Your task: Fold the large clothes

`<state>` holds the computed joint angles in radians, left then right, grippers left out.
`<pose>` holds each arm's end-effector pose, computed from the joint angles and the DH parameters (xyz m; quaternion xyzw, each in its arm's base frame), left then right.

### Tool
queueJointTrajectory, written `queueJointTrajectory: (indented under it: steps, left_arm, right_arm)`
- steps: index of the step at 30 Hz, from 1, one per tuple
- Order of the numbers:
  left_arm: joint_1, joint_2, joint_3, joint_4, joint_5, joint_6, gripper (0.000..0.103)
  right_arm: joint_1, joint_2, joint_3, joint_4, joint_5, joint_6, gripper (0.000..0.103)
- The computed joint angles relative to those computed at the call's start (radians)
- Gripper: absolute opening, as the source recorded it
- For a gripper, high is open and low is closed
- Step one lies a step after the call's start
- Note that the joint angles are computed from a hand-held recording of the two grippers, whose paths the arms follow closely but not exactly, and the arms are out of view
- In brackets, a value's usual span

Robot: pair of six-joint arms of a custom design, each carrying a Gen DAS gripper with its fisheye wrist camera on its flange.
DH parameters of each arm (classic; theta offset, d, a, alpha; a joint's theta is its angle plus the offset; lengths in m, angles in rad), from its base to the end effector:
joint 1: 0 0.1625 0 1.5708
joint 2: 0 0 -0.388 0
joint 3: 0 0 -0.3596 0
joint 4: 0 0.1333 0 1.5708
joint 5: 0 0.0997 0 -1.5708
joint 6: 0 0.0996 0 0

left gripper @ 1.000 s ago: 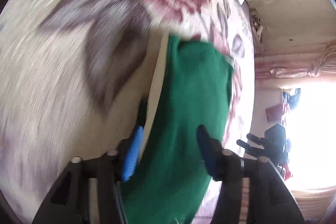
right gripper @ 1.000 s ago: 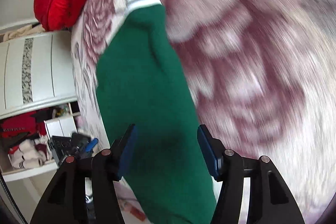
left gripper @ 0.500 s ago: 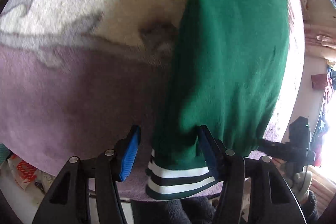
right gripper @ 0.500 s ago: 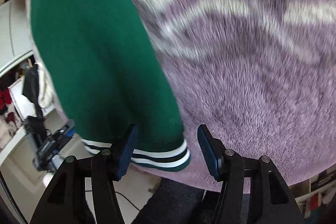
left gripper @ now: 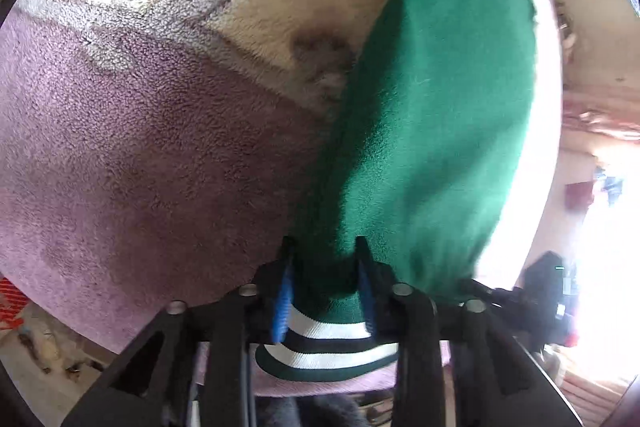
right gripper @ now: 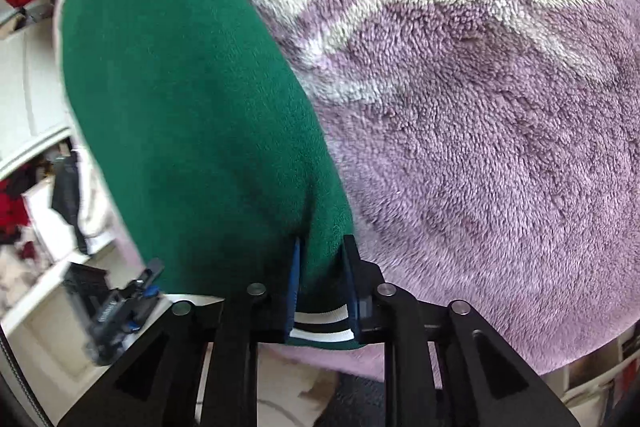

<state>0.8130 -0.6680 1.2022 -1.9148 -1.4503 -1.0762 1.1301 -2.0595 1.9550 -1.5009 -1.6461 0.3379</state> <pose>-0.3710 -0.6034 0.1038 -0.1519 0.9820 0.0101 0.1117 -0.0050 -0.3056 0.4468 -0.3798 -0.9241 0.0153 0.0385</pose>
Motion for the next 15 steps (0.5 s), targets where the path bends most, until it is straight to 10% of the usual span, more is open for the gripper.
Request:
queueJointTrajectory:
  steps: [2,9,13,15]
  left_arm:
    - [0.012,-0.030,0.051,-0.068,-0.030,0.025,0.059]
    - [0.065,0.014,0.077,-0.148,-0.086,0.070,0.073]
    - [0.063,0.030,0.093,-0.205,-0.079,0.092,0.079]
    - [0.060,0.049,0.085,-0.223,-0.060,0.105,0.079]
  right_arm:
    - [-0.076,-0.045,0.002,0.019,0.076,-0.097,0.068]
    - [-0.300,-0.077,0.121,-0.005,0.255,-0.411,0.100]
    - [-0.357,-0.072,0.156,0.028,0.440,-0.530,0.090]
    - [-0.323,-0.052,0.174,-0.011,0.410,-0.517,0.079]
